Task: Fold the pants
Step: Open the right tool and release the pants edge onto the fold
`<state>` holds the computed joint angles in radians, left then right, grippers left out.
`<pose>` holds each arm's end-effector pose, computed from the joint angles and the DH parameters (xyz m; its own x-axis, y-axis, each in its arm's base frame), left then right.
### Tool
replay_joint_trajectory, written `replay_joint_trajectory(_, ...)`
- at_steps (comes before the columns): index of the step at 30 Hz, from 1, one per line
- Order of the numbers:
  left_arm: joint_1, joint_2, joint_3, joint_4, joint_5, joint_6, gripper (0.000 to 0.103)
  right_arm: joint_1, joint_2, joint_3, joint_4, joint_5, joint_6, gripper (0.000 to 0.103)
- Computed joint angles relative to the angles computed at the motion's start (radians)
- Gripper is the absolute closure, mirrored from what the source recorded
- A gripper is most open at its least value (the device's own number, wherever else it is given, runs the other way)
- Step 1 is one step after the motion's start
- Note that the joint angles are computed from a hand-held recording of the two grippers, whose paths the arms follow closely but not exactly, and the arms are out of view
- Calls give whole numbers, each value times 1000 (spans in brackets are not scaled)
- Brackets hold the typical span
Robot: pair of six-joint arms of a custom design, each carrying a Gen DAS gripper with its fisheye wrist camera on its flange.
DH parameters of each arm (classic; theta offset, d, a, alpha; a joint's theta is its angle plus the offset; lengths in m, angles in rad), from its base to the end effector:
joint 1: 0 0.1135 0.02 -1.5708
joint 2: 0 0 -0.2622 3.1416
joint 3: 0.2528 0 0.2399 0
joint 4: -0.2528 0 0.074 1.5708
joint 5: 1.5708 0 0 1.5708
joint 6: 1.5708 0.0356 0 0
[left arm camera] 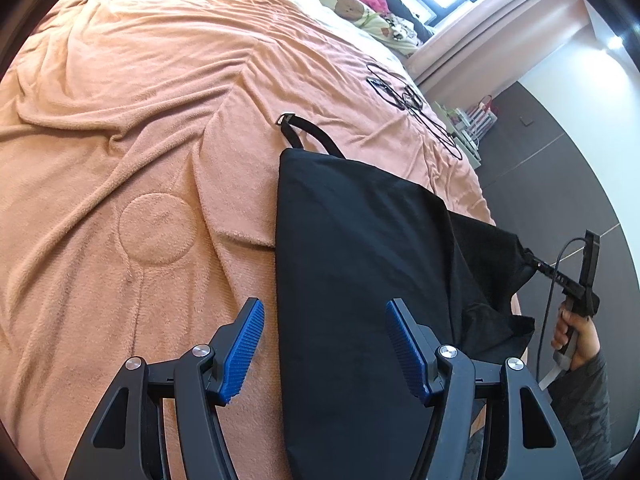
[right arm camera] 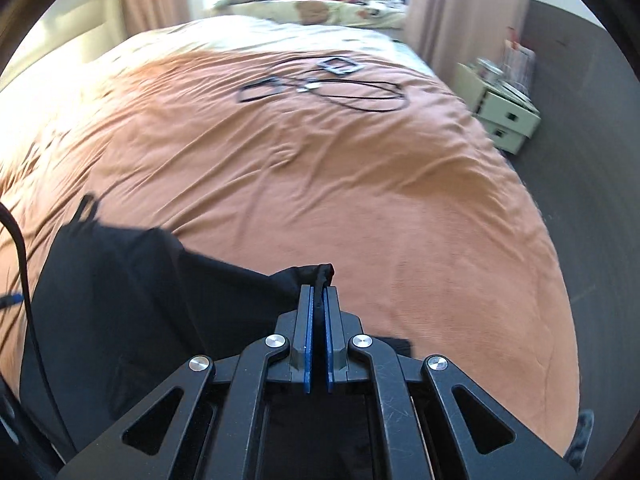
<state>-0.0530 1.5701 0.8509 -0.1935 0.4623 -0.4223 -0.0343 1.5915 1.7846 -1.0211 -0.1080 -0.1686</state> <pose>0.2976 -0.0317 0.1841 -0.8517 -0.3222 -0.4133 -0.0321 0.8192 -0.5725 0.3158 -0.0070 0.3985 -0.7192 -0.1422 -0.6801 -0.1617 0.9862 -0.0352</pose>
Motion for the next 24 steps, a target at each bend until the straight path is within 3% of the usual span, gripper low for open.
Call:
replay_joint_trajectory(11,-6,8,4,-1,-7,2,38,2,127,87,-23,119,114,101)
replay_joint_trajectory(13,-6,8,5,-3,-6,0,38,10,137,108,-49,125,131,95)
replay_joint_trajectory(17,-7,9,5,-3,-6,3,38,-16,76,76,-58,93,141,49)
replay_joint_trajectory(18,-10,8,4,0,-7,3,38,-27,34,37,-41,78,146,44)
replay_joint_trajectory(24,-34,4,-3,3,-26,6,38,-167,-109,-106,-40,-87,160,44)
